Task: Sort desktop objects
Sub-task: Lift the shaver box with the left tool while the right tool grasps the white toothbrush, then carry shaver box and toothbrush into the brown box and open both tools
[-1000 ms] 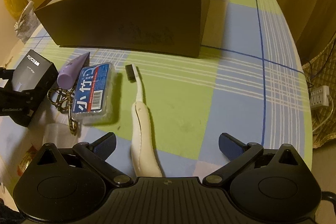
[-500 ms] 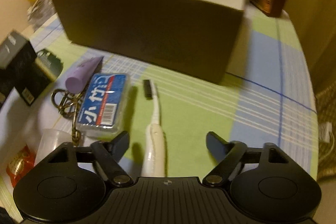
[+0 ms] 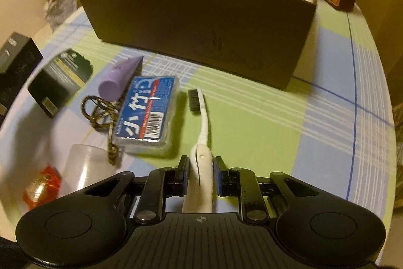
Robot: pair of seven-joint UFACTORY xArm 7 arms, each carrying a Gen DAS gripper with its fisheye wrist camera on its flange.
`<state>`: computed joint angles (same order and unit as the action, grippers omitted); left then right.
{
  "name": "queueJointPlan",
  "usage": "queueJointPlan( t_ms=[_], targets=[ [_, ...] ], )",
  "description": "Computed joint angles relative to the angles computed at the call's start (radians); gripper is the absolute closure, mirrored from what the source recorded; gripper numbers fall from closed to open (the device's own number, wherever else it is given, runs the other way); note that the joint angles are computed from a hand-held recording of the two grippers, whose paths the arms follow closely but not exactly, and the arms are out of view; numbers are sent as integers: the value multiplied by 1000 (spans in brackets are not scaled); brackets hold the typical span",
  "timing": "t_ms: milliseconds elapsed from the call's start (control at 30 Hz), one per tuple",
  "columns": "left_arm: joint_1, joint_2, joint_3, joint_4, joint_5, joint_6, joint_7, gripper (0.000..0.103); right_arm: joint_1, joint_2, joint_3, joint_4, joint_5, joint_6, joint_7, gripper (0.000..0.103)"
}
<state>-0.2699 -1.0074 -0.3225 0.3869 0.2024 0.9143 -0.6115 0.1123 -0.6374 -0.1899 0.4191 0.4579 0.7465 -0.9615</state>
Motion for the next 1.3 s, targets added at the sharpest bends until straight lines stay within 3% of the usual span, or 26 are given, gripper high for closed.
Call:
queueJointPlan(
  t_ms=[233, 500, 1033, 1300],
  targets=[
    [12, -29, 25, 13, 4, -6, 28, 26, -2, -62, -20, 43, 32, 81, 28, 86],
    [55, 30, 32, 60, 27, -102, 85, 26, 25, -37, -33, 135, 83, 81, 18, 86],
    [159, 357, 10, 242, 96, -428, 110, 26, 87, 140, -12, 334, 221, -8, -36, 86],
    [197, 520, 13, 352, 150, -492, 101, 26, 77, 256, 24, 443, 276, -19, -61, 86]
  ],
)
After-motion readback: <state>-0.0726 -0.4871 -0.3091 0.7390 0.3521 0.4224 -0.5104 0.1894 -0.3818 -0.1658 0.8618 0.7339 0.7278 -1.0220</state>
